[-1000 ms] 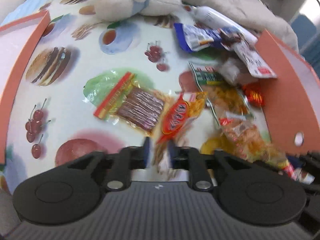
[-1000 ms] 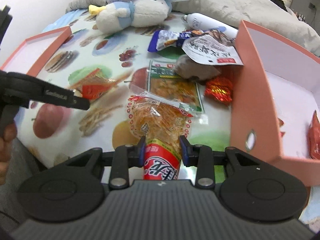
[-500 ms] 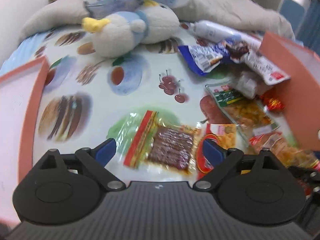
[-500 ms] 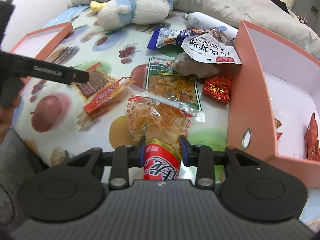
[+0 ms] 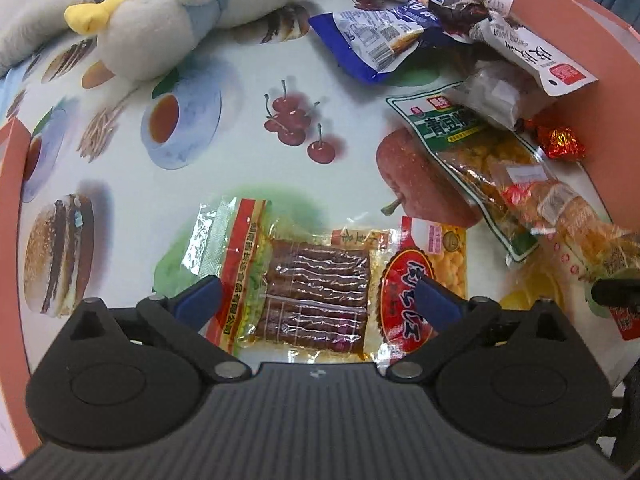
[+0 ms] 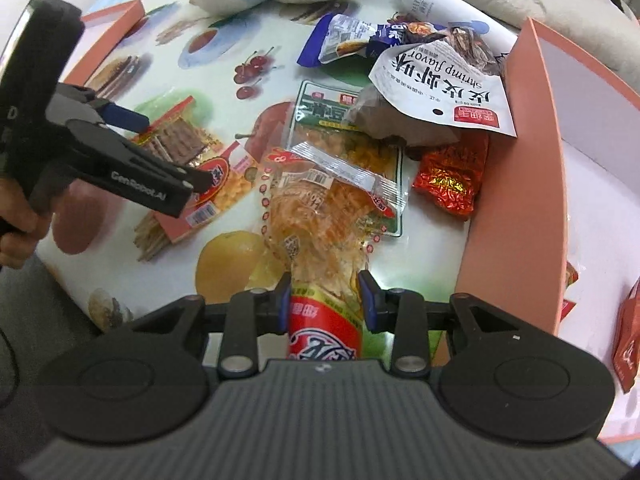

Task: Organize snacks
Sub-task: 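Grasp the brown sausage pack with the left tool while the right tool holds its bag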

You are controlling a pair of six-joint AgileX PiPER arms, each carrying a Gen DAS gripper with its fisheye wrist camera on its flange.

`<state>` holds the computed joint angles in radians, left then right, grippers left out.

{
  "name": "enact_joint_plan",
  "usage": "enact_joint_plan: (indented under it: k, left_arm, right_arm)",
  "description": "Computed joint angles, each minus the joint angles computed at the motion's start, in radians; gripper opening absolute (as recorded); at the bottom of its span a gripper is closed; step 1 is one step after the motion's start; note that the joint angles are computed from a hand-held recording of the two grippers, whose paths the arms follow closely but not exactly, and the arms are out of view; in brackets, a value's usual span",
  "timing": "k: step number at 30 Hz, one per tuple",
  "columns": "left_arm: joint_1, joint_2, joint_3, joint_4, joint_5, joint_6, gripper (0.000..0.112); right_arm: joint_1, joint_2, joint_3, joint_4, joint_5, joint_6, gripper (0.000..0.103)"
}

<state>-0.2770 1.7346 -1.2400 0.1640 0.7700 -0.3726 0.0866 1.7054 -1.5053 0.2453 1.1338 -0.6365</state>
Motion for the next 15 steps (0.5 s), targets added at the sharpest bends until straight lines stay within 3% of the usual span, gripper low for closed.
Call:
enact_joint_plan:
  k: [6,11,15]
  left_arm:
    - [-0.022,-0.021,0.043,0.037,-0.040,-0.064,0.097]
    - [-0.076,-0.084,0.123,0.137,-0.098,-0.199,0.076]
    - [-0.119,-0.129,0.185,0.247,-0.125,-0.359,0.060]
  right_arm:
    - [-0.025,-0.031,0.112,0.061,-0.113,-0.064,0.036]
    - [-0.025,-0.099,0.250,0.109,-0.247,-0.114,0.036]
    - [-0.034,-0.146,0.311,0.151,-0.283,-0.136,0.036]
